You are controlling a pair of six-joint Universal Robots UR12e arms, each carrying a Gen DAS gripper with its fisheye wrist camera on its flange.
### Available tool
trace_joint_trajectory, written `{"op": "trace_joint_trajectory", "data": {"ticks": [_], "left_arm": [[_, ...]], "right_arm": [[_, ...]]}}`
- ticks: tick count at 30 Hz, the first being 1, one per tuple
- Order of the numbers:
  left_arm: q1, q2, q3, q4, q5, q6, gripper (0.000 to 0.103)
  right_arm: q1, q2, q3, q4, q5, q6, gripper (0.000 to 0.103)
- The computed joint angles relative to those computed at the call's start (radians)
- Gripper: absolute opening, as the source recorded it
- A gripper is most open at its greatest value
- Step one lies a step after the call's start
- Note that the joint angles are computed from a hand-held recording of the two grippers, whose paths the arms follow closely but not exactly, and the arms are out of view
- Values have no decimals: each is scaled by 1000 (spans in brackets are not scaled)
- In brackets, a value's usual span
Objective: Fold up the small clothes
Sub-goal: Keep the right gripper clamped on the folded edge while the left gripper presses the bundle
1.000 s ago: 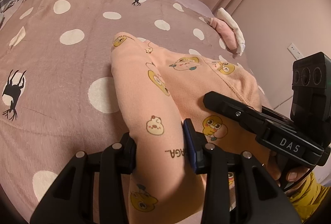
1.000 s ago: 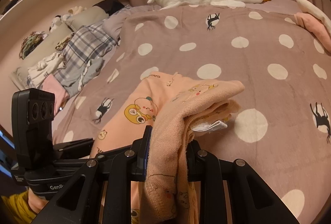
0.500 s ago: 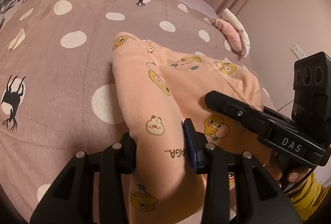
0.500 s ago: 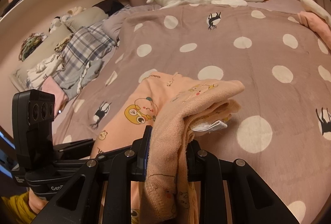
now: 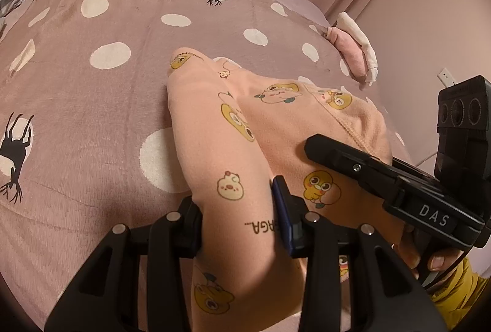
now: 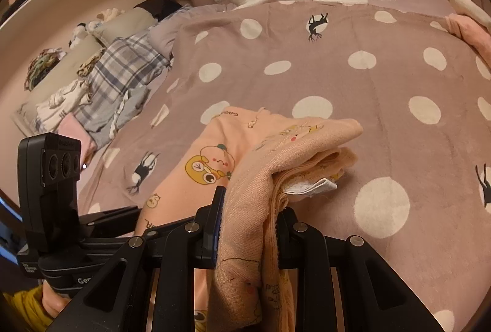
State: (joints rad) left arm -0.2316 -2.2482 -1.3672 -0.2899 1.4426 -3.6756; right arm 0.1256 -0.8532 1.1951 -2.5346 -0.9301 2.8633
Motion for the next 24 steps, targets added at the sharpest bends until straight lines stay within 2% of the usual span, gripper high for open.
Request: {"op": "trace_joint_trajectory", "data": {"ticks": [24], "left_arm": [[9, -9, 11, -4, 10, -2, 38]], "right_arm": [[10, 23, -33, 2, -13, -8, 26]]}}
